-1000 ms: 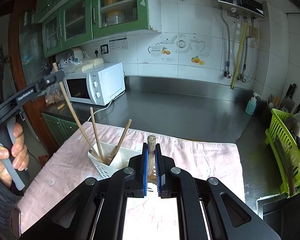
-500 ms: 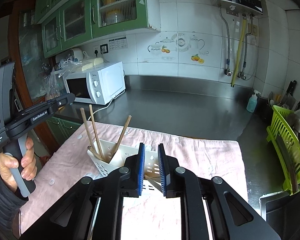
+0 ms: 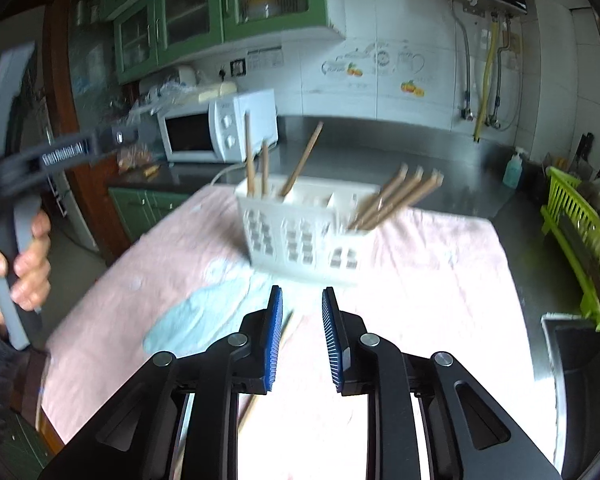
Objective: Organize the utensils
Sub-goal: 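Lower both chopsticks into the holder and open the left and right tools, then move both tools down to the last two chopsticks on the towel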
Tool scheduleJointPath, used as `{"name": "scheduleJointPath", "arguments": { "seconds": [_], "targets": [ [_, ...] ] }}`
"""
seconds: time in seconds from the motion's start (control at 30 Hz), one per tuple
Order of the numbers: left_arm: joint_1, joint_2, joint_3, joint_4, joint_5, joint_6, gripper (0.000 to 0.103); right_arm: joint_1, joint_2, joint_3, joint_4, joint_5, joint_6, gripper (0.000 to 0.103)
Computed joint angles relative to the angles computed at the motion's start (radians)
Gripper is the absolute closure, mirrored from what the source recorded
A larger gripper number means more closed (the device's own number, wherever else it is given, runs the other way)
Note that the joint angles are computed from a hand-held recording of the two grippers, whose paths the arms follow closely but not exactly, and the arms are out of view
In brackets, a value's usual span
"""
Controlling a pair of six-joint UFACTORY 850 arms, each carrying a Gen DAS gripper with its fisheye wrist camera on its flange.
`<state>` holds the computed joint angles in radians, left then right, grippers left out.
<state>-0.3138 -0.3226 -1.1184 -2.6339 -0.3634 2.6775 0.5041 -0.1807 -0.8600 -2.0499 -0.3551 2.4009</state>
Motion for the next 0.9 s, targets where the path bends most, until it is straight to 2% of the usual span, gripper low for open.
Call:
{"name": "scheduleJointPath", "arguments": {
  "seconds": [0.1, 0.2, 0.33, 0.5, 0.6, 0.8, 0.9],
  "targets": [
    [-0.007, 0.048, 0.101, -0.1, -0.029, 0.123, 0.057, 0.03, -0.034, 0.033, -0.107, 0.03, 0.172, 0.083],
    [-0.01, 0.078, 0.173, -0.146, -0.04, 0.171, 0.054, 0.072, -0.084, 0.045, -0.082, 0.005, 0.204, 0.083],
    [-0.009, 0.105, 0.252, -0.216, -0.072, 0.227, 0.05, 0.081, -0.141, 0.046, -0.197, 0.037, 0.38, 0.083],
    [0.003, 0.116, 0.316, -0.216, -0.085, 0.207, 0.048, 0.093, -0.193, 0.028, -0.172, 0.04, 0.396, 0.083],
    [0.014, 0.111, 0.335, -0.2, -0.086, 0.183, 0.048, 0.088, -0.213, 0.015, -0.214, 0.055, 0.448, 0.083],
    [0.011, 0.09, 0.348, -0.259, -0.068, 0.212, 0.048, 0.099, -0.251, -0.014, -0.131, 0.054, 0.367, 0.083],
    [0.006, 0.08, 0.357, -0.291, -0.067, 0.243, 0.047, 0.111, -0.257, -0.022, -0.039, 0.033, 0.268, 0.084]
  ]
}}
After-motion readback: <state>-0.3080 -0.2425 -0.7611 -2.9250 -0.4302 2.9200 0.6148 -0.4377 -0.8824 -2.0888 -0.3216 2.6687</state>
